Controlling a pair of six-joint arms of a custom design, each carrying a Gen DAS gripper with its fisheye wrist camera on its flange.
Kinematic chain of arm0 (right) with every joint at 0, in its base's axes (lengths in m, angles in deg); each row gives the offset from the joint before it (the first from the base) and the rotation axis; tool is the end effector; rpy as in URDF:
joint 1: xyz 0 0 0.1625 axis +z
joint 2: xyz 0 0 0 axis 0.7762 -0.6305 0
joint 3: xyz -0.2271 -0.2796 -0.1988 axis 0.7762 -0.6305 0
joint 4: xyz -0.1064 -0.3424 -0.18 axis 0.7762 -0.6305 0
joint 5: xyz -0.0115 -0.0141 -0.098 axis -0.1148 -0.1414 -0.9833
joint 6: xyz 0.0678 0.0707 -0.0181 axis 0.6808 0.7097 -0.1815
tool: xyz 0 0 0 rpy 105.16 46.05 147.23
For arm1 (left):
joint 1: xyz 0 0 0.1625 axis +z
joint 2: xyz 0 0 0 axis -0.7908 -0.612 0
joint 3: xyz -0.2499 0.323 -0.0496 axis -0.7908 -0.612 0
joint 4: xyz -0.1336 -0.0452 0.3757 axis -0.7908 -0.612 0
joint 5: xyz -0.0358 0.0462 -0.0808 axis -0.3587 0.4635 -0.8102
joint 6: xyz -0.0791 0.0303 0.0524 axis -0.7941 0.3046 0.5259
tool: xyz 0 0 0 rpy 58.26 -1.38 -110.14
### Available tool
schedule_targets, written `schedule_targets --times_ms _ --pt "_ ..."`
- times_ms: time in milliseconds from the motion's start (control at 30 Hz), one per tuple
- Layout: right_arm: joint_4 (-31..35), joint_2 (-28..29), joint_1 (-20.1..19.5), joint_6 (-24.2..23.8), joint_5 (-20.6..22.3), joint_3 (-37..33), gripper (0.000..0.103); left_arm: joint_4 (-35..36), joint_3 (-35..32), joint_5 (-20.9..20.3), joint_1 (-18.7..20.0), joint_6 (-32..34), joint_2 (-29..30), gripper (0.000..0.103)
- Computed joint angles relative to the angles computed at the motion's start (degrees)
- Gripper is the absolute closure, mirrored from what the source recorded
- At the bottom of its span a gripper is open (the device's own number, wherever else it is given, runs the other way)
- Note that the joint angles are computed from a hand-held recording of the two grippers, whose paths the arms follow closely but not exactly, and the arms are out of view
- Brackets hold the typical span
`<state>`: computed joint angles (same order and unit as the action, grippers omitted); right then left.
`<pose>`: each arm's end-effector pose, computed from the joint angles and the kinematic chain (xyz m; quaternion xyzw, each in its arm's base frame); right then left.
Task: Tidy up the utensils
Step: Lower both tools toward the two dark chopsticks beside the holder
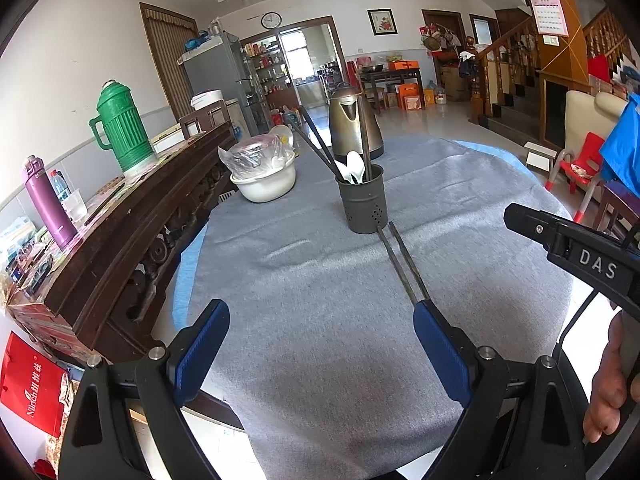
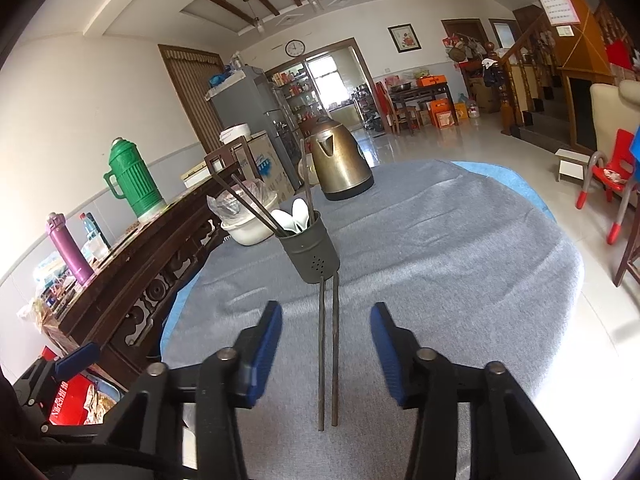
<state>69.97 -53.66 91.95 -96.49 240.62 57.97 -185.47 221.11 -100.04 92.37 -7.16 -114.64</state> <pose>0.5209 -0.3408 0.0489 -0.0102 -0.8292 0.5068 0.2356 -0.1204 -0.3807 0.3922 0.3656 0.7966 -0.3245 0.3557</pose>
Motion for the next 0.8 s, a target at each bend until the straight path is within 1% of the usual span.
schedule_targets --times_ms 67,167,267,400,467,533,633,700,800 --pt "0.6 0.3 -0.4 0.3 -0.5 -0.4 0.062 -0.3 -0.4 -0.6 0.8 0.6 0.4 0.010" --pt "1.2 0.6 -1.1 0.4 -1.1 -1.0 0.062 -0.7 -1.5 -1.6 2.7 0.9 1.7 0.010" --pt "3.6 1.5 -2.3 0.6 -2.5 -3.0 0.062 -1.7 -3.1 -2.8 6.0 1.1 4.0 0.010" --pt "6.3 2.1 -4.9 1.2 -6.2 -4.2 0.062 -1.8 -5.3 -3.9 10.3 0.2 7.6 0.010" --pt "8.3 2.7 -7.2 1.6 -10.1 -5.1 0.063 -1.7 -6.2 -4.3 12.2 -0.2 9.3 0.010" --pt "10.1 4.0 -9.0 1.8 -12.3 -6.6 0.063 -1.8 -7.1 -4.4 14.0 -0.6 11.2 0.010" --pt "12.1 5.9 -11.7 1.9 -14.9 -9.0 0.064 -1.4 -8.2 -4.5 15.9 -1.1 13.2 0.010" --pt "13.9 7.6 -13.7 2.0 -17.1 -11.4 0.066 -1.4 -8.9 -4.7 16.9 -1.1 14.5 0.010" --pt "16.6 10.1 -15.7 1.9 -18.3 -15.7 0.067 -1.4 -10.1 -4.6 18.1 -1.1 16.3 0.010"
